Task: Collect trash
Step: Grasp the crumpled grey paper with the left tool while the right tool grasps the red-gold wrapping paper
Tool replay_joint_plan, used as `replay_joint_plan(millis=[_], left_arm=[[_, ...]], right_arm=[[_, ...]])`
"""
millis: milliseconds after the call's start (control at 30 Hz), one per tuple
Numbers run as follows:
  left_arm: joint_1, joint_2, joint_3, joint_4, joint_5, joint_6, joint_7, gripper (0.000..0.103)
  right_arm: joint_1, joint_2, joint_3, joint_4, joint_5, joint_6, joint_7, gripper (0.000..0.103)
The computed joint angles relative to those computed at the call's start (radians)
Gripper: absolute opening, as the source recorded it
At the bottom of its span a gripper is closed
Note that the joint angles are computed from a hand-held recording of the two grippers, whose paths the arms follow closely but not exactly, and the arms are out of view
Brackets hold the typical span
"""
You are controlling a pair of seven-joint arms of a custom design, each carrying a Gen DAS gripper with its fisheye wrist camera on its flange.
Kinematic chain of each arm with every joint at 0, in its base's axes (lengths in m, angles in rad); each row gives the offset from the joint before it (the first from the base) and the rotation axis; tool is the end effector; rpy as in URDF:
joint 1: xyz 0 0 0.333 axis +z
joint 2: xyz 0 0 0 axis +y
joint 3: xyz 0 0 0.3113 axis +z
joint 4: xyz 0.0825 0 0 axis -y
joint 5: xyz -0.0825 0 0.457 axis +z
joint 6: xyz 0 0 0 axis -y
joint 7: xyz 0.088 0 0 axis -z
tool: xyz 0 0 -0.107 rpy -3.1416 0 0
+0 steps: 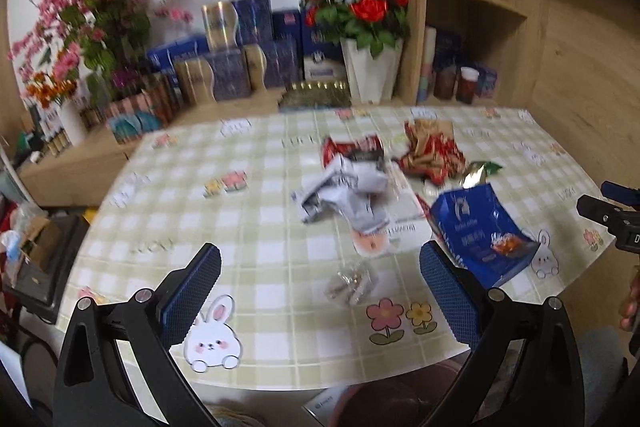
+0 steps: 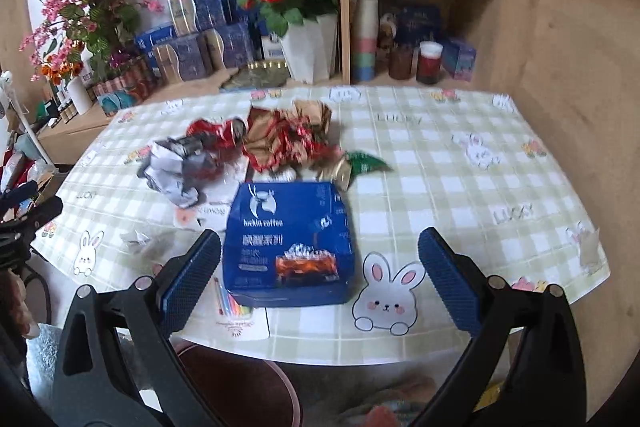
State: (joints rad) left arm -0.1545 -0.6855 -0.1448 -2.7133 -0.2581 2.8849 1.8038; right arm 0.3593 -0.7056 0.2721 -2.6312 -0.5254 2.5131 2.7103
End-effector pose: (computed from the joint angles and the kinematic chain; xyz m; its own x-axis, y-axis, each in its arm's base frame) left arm 0.4358 -0.1189 0.4917 -0.3001 -0.9532 -0.0362 -0.6162 0.2227 -0.7555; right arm 0.3648 0.2709 0.4892 -0.1439 -0.9870 -0.0716 -0.6925 0.1521 -0.7052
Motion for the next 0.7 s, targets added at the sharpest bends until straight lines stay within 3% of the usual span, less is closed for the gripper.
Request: replay_joint_plan(millis=[233, 367, 433, 500, 700], left_arm=[[-0.06, 0.155, 0.065, 0.091, -0.056, 0.027, 0.071, 0.097], [-0.13, 0.322, 0.12, 0.216, -0.14, 0.007, 0.204, 0.097], [-0.113, 0.403, 0.1, 0.279, -0.143, -0.011, 0.249, 0.097], [-0.056, 0.492, 0.052, 0.347, -0.087, -0.014, 0.23, 0.097], [0.009, 0.631, 0.002, 0.466, -0.049, -0.041, 0.207, 0.097]], right_arm=[[-0.025, 0.082, -0.016, 0.025, -0.006, 0.042, -0.007, 0.097], [-0.039, 0.139, -0.031, 0.049, -0.009, 0.075, -0.016, 0.097], [-0.045, 0.166, -0.041, 0.065, -0.009, 0.087, -0.028, 0.097], [-0.047, 0.185, -0.051, 0.079, -0.006, 0.094, -0.046, 0.097], [-0.066, 0.225, -0.064, 0.124, -0.014, 0.084, -0.099, 0.097]])
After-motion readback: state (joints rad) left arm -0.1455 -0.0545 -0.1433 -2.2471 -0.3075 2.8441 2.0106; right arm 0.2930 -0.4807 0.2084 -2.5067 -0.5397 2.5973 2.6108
